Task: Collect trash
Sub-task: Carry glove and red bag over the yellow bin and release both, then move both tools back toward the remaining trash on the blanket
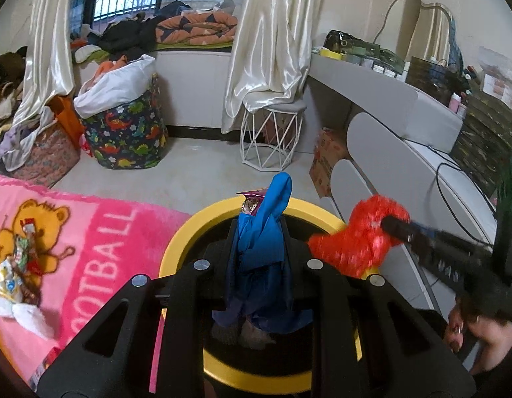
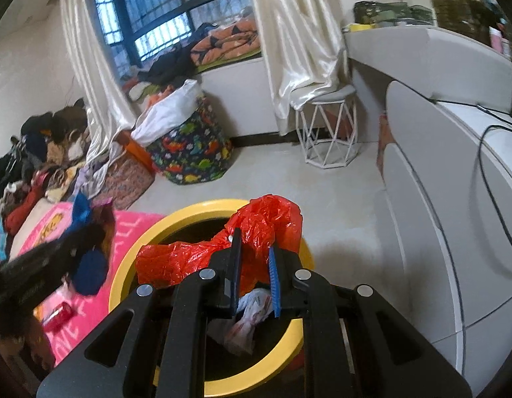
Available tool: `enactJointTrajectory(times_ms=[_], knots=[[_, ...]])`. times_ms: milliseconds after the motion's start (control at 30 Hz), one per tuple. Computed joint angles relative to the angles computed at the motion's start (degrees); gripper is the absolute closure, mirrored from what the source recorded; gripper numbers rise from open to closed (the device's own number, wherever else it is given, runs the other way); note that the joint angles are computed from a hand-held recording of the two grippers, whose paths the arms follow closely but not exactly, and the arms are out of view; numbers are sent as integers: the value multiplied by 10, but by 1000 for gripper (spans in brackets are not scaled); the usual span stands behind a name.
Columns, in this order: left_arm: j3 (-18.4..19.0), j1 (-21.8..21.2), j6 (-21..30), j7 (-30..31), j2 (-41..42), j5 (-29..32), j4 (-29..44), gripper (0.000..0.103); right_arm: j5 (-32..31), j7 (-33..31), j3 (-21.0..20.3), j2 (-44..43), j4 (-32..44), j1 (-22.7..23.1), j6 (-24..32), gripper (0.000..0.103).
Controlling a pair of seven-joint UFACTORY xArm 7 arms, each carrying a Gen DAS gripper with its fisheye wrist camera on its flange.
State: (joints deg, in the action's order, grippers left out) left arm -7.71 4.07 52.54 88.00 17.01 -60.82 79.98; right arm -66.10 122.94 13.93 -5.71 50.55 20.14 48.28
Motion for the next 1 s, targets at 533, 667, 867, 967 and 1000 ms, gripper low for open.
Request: enactJointTrajectory(times_ms=[533,667,867,967,1000], knots=[[-16,-3,12,-54,33,28,48,66,-4,47,-5,-9,-15,-8,-29,41],[-17,-2,9,-52,27,25,37,30,-9,79,6,-20,-23,-8,0,30],[-11,0,-11,-44,16,17,17,11,-15,103,14,-30,-28,-9,30,18],[-8,3,-19,-37,12,11,11,11,-19,102,15,-30,-26,-9,32,16],[-6,5,-18,-34,11,9,10,11,-20,100,16,-28,-23,-8,35,16]])
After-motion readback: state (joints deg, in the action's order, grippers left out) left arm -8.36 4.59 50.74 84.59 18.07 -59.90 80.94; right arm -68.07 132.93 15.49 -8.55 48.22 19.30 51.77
